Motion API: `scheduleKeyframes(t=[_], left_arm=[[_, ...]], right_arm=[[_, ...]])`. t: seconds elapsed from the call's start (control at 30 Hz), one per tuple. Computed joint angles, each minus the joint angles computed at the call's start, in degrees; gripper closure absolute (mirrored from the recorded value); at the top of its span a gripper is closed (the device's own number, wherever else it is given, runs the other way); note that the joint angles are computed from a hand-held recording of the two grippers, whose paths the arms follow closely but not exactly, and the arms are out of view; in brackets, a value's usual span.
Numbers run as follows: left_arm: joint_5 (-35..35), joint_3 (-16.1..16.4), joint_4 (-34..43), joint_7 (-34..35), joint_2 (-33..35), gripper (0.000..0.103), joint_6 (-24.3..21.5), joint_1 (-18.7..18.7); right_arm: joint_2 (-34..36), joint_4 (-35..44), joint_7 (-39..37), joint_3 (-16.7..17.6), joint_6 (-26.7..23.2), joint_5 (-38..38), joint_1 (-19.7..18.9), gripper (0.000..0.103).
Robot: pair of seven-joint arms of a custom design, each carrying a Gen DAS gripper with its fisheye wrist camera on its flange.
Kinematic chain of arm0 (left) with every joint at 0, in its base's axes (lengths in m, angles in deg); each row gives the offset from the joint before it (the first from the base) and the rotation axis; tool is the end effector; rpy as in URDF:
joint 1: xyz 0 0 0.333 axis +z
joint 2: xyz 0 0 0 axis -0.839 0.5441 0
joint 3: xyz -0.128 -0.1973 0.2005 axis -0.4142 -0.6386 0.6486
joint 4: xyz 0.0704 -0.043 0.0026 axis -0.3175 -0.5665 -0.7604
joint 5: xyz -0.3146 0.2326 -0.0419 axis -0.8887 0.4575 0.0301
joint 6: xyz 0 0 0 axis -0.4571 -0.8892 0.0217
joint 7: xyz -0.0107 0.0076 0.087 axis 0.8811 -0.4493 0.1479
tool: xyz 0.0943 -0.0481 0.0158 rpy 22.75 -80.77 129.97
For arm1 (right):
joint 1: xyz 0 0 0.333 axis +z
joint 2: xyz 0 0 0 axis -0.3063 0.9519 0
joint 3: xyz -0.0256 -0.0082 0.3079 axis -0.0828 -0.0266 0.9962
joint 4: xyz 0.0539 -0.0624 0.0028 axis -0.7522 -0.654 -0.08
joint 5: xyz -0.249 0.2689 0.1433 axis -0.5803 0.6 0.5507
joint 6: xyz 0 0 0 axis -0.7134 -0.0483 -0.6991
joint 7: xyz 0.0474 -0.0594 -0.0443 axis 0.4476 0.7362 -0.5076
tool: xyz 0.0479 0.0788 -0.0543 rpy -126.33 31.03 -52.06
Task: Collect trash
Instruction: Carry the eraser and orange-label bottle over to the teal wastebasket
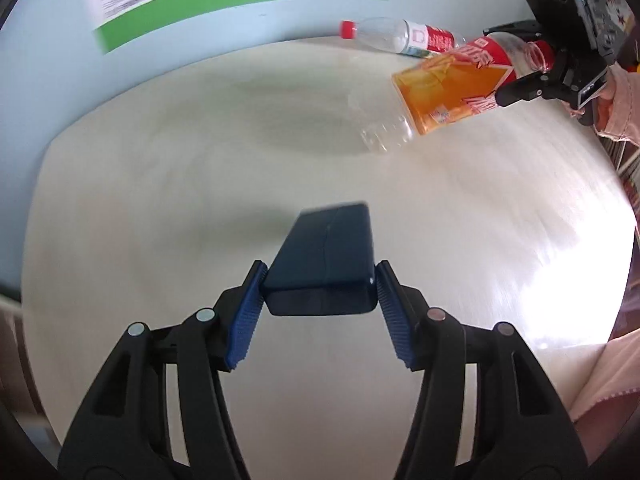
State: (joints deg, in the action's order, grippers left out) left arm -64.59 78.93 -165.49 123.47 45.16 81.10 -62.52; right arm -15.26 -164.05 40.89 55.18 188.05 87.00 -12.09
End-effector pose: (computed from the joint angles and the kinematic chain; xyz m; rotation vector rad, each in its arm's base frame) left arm 0.5025 -0.1571 0.7382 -1.1148 2.8169 -0.5142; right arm 0.4683 -0.0184 0.6719 -2.1698 1.0584 -0.0073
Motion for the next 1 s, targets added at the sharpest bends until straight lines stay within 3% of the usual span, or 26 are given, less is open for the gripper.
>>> scheduleKeyframes(t=[0.2,0.4,0.8,1.0], left_arm=[[-1.2,3.7,-10.8,-2.8,-11.9,0.051,1.5,3.9],[1.2,7.7,-18.3,-4.4,-24.0,0.052,-0.2,8.7],[14.1,15.5,-28.0,-5.5,-45.2,0.053,-8.3,22.3],[19.1,18.0,-33.0,-5.5,-52.7,0.053,-12.6,27.7]], right_arm=[[2.6,5.1,0.7,3.7,-2.4,1.2,3.9,0.037],[6.1,12.6,-0.3,8.2,-4.5,3.1,9.0,0.037],[19.3,32.2,2.9,20.9,-9.2,6.1,21.4,0.036],[26.0,38.5,5.8,26.9,-9.9,2.8,28.2,0.036]])
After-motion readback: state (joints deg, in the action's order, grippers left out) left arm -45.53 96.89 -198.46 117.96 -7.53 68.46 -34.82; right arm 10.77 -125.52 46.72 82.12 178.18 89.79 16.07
